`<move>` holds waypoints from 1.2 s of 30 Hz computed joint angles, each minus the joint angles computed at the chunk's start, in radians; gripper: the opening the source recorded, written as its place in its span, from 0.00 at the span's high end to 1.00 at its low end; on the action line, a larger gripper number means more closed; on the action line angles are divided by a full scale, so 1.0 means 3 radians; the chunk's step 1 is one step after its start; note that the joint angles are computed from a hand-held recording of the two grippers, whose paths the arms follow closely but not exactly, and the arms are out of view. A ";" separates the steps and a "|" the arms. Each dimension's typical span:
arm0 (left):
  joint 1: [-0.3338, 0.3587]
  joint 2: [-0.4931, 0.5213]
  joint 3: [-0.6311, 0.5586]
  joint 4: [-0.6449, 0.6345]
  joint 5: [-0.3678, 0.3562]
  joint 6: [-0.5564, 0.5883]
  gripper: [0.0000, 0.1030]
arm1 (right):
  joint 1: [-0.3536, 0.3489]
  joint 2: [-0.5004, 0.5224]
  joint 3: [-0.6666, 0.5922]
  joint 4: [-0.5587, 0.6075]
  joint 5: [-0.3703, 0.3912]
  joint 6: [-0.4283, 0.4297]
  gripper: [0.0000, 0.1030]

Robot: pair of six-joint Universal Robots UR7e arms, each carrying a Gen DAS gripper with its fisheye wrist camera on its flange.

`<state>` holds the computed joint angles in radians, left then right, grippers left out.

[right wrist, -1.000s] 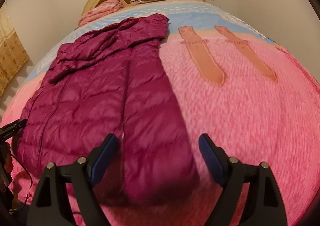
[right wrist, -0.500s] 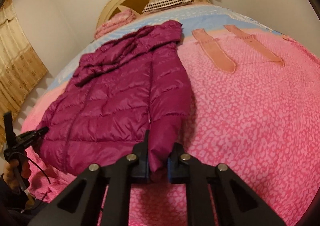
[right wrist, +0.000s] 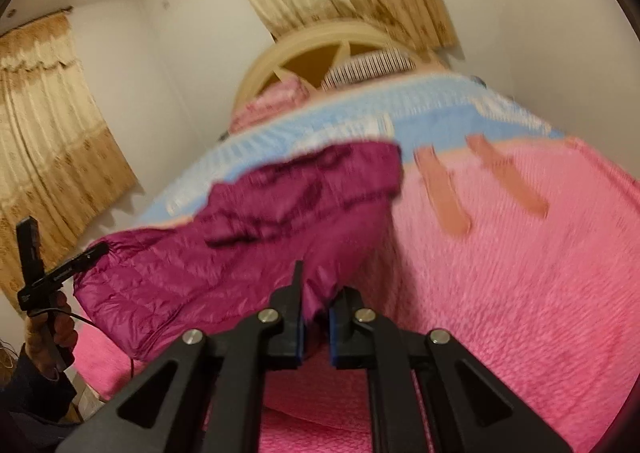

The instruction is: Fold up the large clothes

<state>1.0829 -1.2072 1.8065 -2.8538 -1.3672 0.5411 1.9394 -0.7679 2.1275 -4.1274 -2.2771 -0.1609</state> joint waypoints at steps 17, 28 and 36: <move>0.0150 0.1131 -0.1325 0.0213 0.0256 -0.0013 0.96 | -0.0301 -0.0088 -0.0929 0.0467 0.0245 -0.0474 0.90; 0.0230 0.1816 -0.2201 0.0541 0.0343 -0.0344 0.93 | -0.0671 0.0071 -0.1497 0.1095 0.0279 -0.0263 0.90; 0.0185 0.2038 -0.2465 0.0412 0.0349 -0.0376 0.90 | -0.0820 0.0167 -0.1779 0.1439 0.0205 -0.0211 0.90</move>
<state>1.1385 -0.5957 1.0670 -2.7302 -1.2626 0.4283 1.6935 -0.7178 1.5939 -3.6958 -2.2156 -0.2242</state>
